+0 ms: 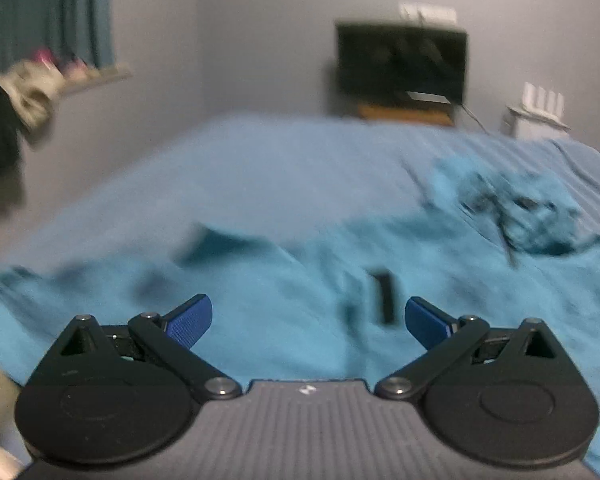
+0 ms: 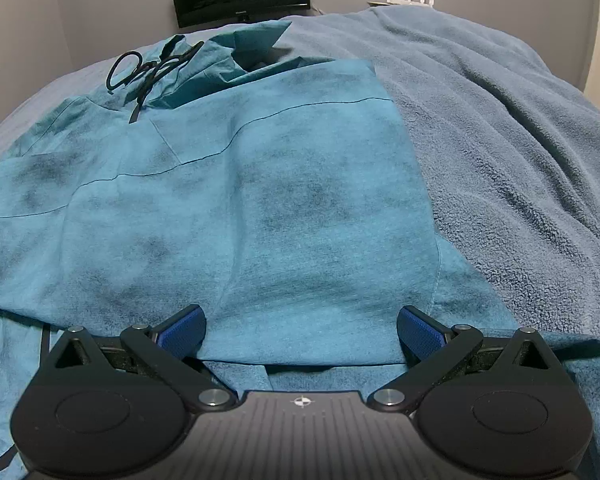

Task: Fold large clothes

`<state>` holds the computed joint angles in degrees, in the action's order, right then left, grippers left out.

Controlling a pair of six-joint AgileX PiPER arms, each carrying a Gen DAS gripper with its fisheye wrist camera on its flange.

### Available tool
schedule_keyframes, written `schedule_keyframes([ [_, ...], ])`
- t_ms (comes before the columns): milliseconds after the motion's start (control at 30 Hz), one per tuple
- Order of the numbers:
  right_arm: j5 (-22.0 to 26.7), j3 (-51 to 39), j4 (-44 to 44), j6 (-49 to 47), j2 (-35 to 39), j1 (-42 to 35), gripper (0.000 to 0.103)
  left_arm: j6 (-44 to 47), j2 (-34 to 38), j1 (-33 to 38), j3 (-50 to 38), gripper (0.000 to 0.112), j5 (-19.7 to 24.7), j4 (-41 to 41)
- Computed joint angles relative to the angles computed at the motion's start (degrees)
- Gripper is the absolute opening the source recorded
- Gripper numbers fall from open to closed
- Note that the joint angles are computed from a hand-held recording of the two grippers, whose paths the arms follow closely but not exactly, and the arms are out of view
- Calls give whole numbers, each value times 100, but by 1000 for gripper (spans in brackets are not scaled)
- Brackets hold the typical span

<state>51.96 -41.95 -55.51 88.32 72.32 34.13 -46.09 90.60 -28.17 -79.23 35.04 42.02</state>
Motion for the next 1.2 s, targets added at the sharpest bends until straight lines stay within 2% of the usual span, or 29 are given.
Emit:
schedule_keyframes([
  [133, 11, 13, -28, 50, 2, 26, 103, -1048, -404, 659, 416, 103, -57, 1038],
  [233, 9, 19, -36, 50, -5, 26, 103, -2083, -429, 1217, 726, 103, 29, 1772],
  [300, 11, 19, -31, 41, -7, 25, 103, -2542, -383, 1540, 864, 103, 170, 1908],
  [433, 32, 9, -26, 15, -8, 23, 103, -2713, -133, 2079, 844, 103, 282, 1306],
  [567, 56, -4, -24, 14, -2, 35, 103, -2264, 24, 2470, 733, 103, 21, 480],
  [733, 91, -13, -49, 45, 30, 62, 103, -2240, -11, 2758, 848, 103, -207, -21],
  [967, 99, -20, -64, 62, 54, 71, 103, -1473, 77, 3566, 1175, 103, -1199, -1877],
  [1067, 142, -11, -130, 131, 43, 122, 103, -1409, 34, 3690, 1337, 96, -1481, -2160],
  [1200, 245, 139, -837, 519, -120, 648, 97, -891, -124, 3771, 1571, 65, -1880, -2694],
])
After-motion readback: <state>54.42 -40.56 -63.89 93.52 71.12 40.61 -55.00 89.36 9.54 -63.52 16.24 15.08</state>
